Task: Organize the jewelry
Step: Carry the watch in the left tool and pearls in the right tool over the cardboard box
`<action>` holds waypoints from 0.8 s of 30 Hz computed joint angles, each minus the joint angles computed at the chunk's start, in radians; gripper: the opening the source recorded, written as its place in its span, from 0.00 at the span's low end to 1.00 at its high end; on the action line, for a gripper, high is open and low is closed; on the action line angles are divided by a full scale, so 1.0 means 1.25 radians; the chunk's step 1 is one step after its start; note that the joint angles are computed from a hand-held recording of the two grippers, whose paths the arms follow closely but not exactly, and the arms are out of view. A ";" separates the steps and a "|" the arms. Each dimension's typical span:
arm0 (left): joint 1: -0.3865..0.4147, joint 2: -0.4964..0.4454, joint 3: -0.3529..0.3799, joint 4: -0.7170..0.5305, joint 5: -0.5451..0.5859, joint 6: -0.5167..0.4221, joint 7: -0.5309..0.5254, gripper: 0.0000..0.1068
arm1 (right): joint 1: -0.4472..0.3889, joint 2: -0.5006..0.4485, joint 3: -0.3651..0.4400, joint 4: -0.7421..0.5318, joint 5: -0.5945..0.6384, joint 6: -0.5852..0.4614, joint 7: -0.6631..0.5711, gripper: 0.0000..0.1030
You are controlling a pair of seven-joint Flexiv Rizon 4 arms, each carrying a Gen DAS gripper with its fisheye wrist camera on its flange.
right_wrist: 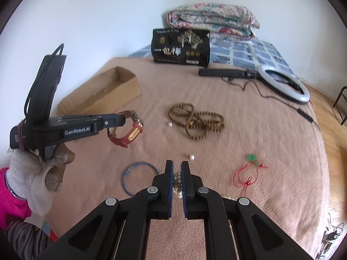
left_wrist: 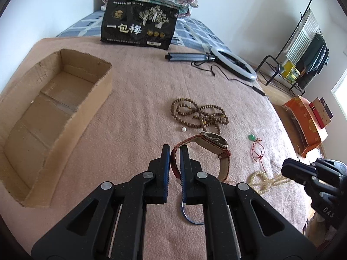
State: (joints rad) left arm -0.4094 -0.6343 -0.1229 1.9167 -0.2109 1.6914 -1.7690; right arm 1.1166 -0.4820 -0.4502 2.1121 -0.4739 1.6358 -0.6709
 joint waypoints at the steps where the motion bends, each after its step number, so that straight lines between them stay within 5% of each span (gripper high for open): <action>1: 0.007 0.008 -0.005 0.009 0.001 0.007 -0.001 0.06 | 0.012 0.004 -0.013 0.000 -0.002 -0.001 0.002 0.04; 13: 0.058 0.097 -0.005 0.113 0.010 0.065 -0.015 0.06 | 0.034 0.018 -0.041 -0.069 -0.074 -0.021 0.039 0.04; 24: 0.099 0.159 0.028 0.186 0.009 0.086 -0.017 0.06 | -0.111 -0.051 0.133 -0.254 -0.146 -0.069 0.053 0.04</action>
State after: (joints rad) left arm -0.2850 -0.4351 -0.0882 2.1496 -0.1990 1.7994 -1.7907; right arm 0.9778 -0.5458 -0.2836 1.7940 -0.6560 1.5494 -0.6046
